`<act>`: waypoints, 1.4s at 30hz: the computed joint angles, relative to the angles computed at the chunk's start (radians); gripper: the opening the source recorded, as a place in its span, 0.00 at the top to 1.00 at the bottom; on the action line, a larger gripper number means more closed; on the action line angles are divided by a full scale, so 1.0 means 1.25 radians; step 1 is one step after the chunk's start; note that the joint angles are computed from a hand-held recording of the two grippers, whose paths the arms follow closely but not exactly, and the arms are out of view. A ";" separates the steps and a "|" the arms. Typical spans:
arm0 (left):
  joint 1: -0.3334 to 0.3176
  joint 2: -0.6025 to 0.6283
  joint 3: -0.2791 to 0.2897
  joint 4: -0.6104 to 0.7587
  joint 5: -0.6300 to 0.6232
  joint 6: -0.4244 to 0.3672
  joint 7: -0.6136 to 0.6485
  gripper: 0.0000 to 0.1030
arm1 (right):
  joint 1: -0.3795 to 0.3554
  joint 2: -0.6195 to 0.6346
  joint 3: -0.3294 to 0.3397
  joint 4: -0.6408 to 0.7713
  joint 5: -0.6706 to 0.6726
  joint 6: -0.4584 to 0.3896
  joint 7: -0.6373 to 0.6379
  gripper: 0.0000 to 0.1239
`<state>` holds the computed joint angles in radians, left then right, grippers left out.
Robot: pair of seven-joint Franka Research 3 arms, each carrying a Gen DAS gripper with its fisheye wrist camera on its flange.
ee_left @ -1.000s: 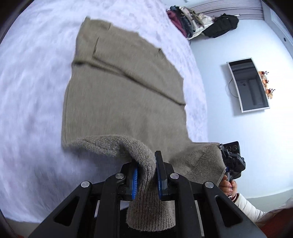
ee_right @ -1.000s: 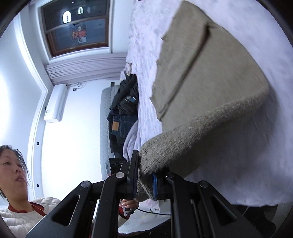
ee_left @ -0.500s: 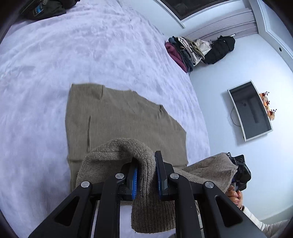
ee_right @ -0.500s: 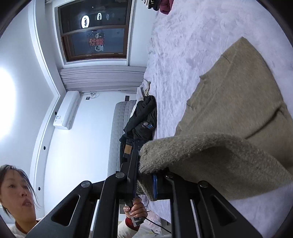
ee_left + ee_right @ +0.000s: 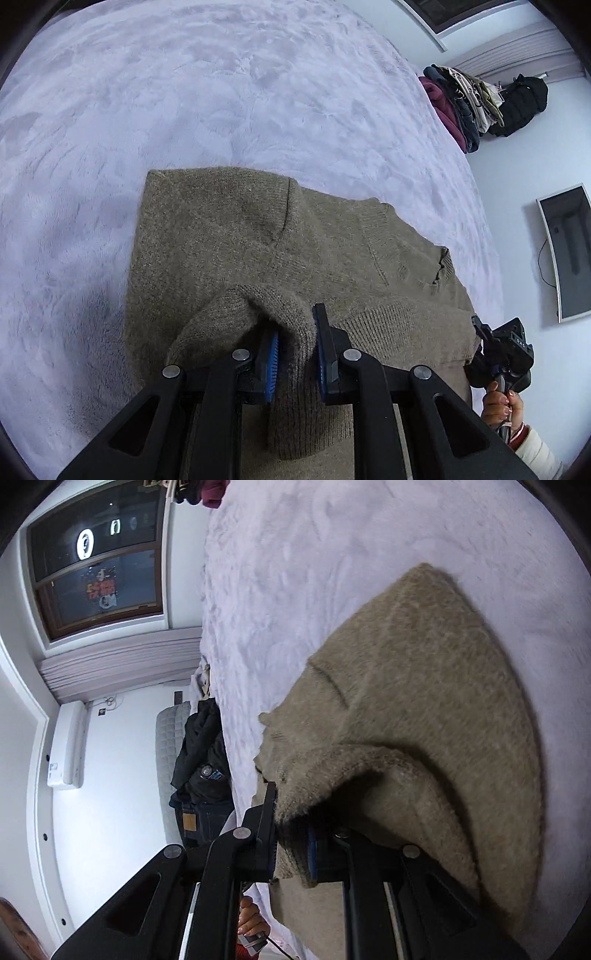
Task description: Fold small clothes
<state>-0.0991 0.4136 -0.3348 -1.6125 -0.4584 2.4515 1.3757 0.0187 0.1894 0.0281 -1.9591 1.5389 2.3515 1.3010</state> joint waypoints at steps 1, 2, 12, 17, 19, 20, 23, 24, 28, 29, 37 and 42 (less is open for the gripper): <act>0.001 0.001 0.001 0.008 0.002 -0.014 -0.003 0.83 | -0.004 0.004 -0.001 -0.001 0.013 -0.008 -0.005 0.89; 0.002 -0.001 0.001 0.013 0.004 -0.028 -0.003 0.83 | -0.006 0.003 -0.002 -0.001 0.011 -0.015 -0.003 0.88; 0.006 -0.086 0.012 -0.024 -0.033 -0.089 0.049 0.36 | 0.003 -0.068 -0.019 -0.012 -0.172 -0.066 0.046 0.59; -0.008 -0.043 0.003 0.012 -0.062 -0.170 0.081 0.36 | 0.022 -0.067 -0.019 -0.010 -0.233 -0.059 0.069 0.74; -0.014 -0.028 -0.002 0.026 -0.077 -0.168 0.095 0.36 | 0.031 -0.067 -0.019 -0.011 -0.277 -0.043 0.086 0.93; -0.014 -0.022 -0.005 0.033 -0.089 -0.163 0.099 0.36 | 0.032 -0.067 -0.018 -0.012 -0.273 -0.039 0.079 0.93; -0.012 -0.004 -0.009 0.057 -0.122 -0.129 0.107 0.36 | 0.022 -0.080 -0.017 -0.020 -0.141 -0.047 -0.011 0.93; -0.022 0.005 -0.002 0.073 -0.103 -0.115 0.093 0.36 | 0.020 -0.082 -0.019 -0.017 -0.108 -0.043 -0.030 0.93; -0.069 0.059 0.046 0.161 0.043 -0.076 -0.035 0.36 | 0.015 -0.039 -0.026 0.040 -0.105 -0.013 -0.018 0.93; -0.079 0.072 0.057 0.184 0.084 -0.074 -0.071 0.36 | 0.012 -0.026 -0.025 0.054 -0.108 -0.005 -0.013 0.92; -0.113 0.060 0.080 0.226 0.328 -0.094 -0.130 0.23 | 0.017 -0.012 -0.013 0.111 -0.367 0.060 0.150 0.63; -0.168 0.124 0.093 0.305 0.442 -0.209 -0.144 0.23 | 0.038 -0.001 -0.003 0.157 -0.504 0.016 0.134 0.63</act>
